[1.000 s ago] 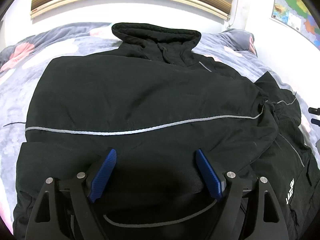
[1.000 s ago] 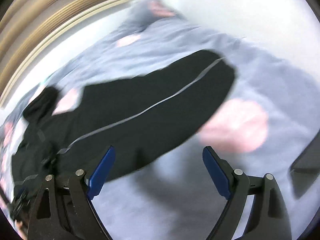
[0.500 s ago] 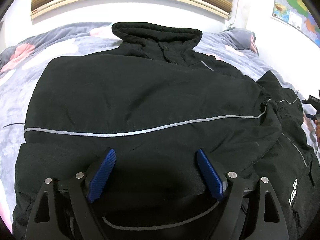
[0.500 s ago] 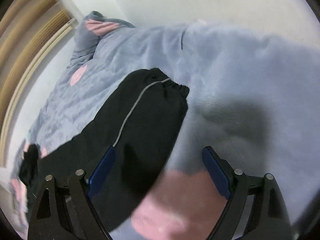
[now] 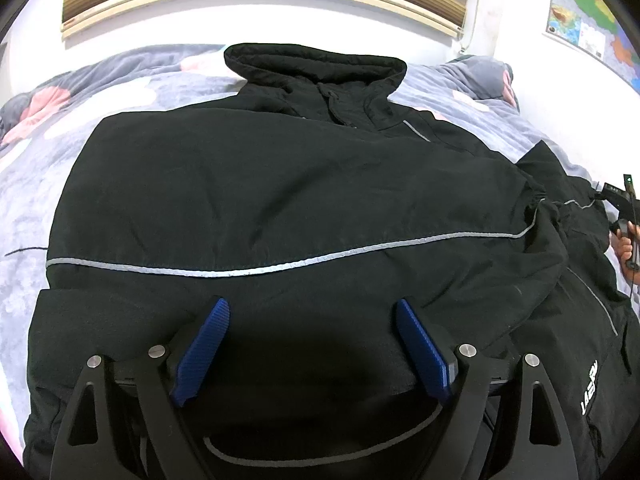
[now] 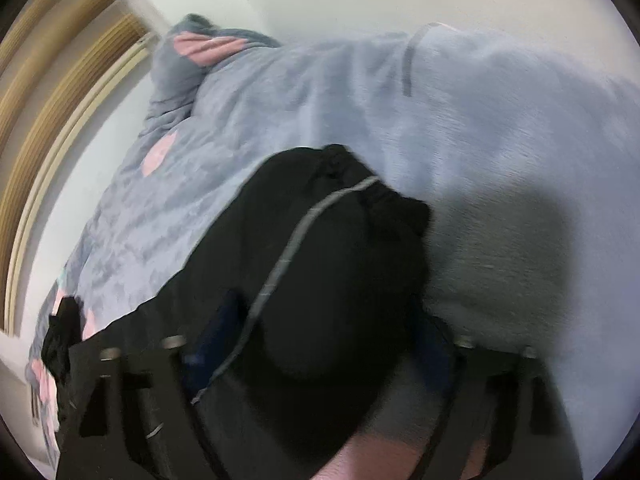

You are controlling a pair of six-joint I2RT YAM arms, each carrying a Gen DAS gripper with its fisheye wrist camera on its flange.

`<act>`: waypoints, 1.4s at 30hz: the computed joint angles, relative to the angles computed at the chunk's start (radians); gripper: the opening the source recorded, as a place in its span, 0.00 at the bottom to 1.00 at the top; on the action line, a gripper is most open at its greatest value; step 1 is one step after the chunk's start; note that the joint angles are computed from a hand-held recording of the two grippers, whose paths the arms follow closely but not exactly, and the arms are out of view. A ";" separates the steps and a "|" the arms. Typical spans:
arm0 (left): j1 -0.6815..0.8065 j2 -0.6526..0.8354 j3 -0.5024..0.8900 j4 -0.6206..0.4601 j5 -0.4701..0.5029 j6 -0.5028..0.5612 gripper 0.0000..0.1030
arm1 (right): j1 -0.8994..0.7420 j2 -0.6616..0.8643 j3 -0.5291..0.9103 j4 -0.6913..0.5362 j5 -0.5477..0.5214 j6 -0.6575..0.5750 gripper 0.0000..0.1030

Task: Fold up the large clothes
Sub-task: 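Move the right tool to the other sleeve and grasp its cuff, then fold the held sleeve across the jacket body and open the right tool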

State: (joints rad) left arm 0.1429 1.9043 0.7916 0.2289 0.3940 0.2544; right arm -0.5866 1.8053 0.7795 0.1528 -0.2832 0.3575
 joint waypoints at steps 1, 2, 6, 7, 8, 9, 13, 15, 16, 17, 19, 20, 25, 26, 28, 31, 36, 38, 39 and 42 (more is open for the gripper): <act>0.000 0.001 0.001 -0.001 0.000 0.000 0.84 | 0.004 -0.011 -0.008 0.010 -0.010 -0.007 0.49; 0.001 0.001 0.002 -0.001 0.001 0.000 0.84 | 0.009 -0.037 -0.027 0.025 -0.007 -0.013 0.42; 0.003 0.006 0.006 -0.002 0.007 -0.003 0.84 | 0.020 -0.153 -0.086 0.029 0.013 -0.016 0.23; 0.003 0.006 0.007 -0.002 0.008 -0.003 0.84 | 0.033 -0.210 -0.107 0.012 0.043 -0.014 0.21; 0.003 0.007 0.007 -0.002 0.008 -0.003 0.84 | 0.047 -0.255 -0.118 -0.008 0.064 -0.018 0.20; 0.003 0.008 0.008 -0.002 0.009 -0.004 0.84 | 0.070 -0.323 -0.132 -0.038 0.094 -0.029 0.19; 0.004 0.009 0.009 -0.002 0.013 -0.006 0.85 | 0.209 -0.564 -0.128 -0.197 0.189 -0.048 0.17; 0.005 0.009 0.008 -0.001 0.014 -0.006 0.85 | 0.313 -0.637 -0.095 -0.283 0.238 -0.050 0.17; 0.005 0.009 0.007 -0.001 0.015 -0.007 0.85 | 0.395 -0.665 -0.069 -0.331 0.282 -0.048 0.17; 0.005 0.009 0.008 -0.001 0.014 -0.006 0.85 | 0.471 -0.677 -0.044 -0.370 0.323 -0.044 0.17; 0.005 0.009 0.009 -0.003 0.015 -0.006 0.85 | 0.614 -0.674 0.007 -0.428 0.402 -0.027 0.17; 0.006 0.009 0.009 -0.004 0.017 -0.006 0.85 | 0.721 -0.654 0.052 -0.467 0.463 -0.013 0.17; 0.003 0.005 0.012 -0.014 0.009 -0.003 0.85 | 1.071 -0.486 0.261 -0.600 0.661 0.042 0.17; 0.002 0.003 0.014 -0.020 0.005 -0.001 0.85 | 1.140 -0.425 0.334 -0.643 0.686 0.061 0.17; -0.004 -0.004 0.017 -0.035 -0.010 0.003 0.85 | 1.219 -0.341 0.428 -0.689 0.702 0.090 0.17; -0.004 -0.062 0.015 -0.113 -0.024 0.005 0.85 | 1.329 -0.186 0.600 -0.761 0.719 0.129 0.17; 0.143 -0.341 -0.071 -0.348 0.183 0.026 0.85 | 1.427 0.100 0.839 -0.816 0.691 0.170 0.17; 0.218 -0.495 -0.113 -0.461 0.208 0.088 0.85 | 1.441 0.210 0.911 -0.827 0.665 0.194 0.18; 0.259 -0.566 -0.131 -0.514 0.223 0.127 0.85 | 1.447 0.253 0.939 -0.834 0.664 0.201 0.19; 0.406 -0.769 -0.163 -0.722 0.236 0.281 0.85 | 1.457 0.412 1.042 -0.880 0.648 0.257 0.22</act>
State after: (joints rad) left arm 0.5493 1.1352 0.6289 -0.4932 0.6302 0.5357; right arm 0.8707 2.2174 1.8214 -0.7269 0.3653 0.6148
